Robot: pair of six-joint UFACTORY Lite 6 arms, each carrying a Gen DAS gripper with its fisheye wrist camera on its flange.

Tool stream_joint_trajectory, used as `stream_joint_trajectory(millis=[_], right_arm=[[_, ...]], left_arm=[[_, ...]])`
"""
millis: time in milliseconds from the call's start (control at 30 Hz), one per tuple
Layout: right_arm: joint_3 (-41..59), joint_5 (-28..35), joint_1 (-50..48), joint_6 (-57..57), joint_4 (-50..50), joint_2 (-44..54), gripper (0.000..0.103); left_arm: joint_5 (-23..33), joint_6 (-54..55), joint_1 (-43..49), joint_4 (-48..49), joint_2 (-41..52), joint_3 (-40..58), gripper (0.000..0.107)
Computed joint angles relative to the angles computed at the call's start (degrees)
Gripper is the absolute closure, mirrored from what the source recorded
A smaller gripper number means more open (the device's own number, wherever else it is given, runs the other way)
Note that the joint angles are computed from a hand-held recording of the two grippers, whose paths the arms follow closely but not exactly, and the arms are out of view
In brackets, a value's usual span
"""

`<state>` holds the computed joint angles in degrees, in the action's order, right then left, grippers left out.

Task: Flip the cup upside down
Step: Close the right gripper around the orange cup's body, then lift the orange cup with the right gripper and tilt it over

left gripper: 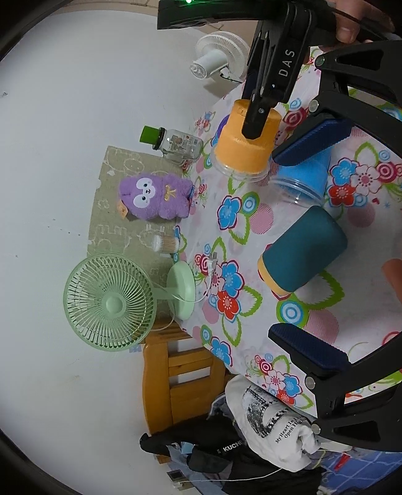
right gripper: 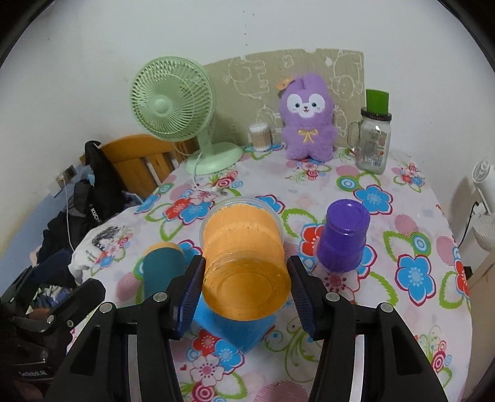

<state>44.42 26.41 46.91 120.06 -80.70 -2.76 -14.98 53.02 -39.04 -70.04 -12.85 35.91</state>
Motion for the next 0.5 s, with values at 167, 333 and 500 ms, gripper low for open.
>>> stream_joint_trajectory(millis=[167, 333, 500], right_arm=[[-2.2, 2.5, 5.6, 3.7, -1.2, -4.5, 0.046], [-4.6, 9.1, 16.0, 10.8, -2.1, -5.6, 0.046], [-5.6, 14.5, 26.1, 21.0, -5.2, -0.9, 0.046]], left_arm=[[0.2, 8.4, -0.9, -8.9, -5.7, -3.0, 0.005], [0.0, 15.5, -1.4, -17.3, -12.9, -8.2, 0.004], [-0.5, 21.0, -1.8, -25.0, -21.6, -15.6, 0.004]])
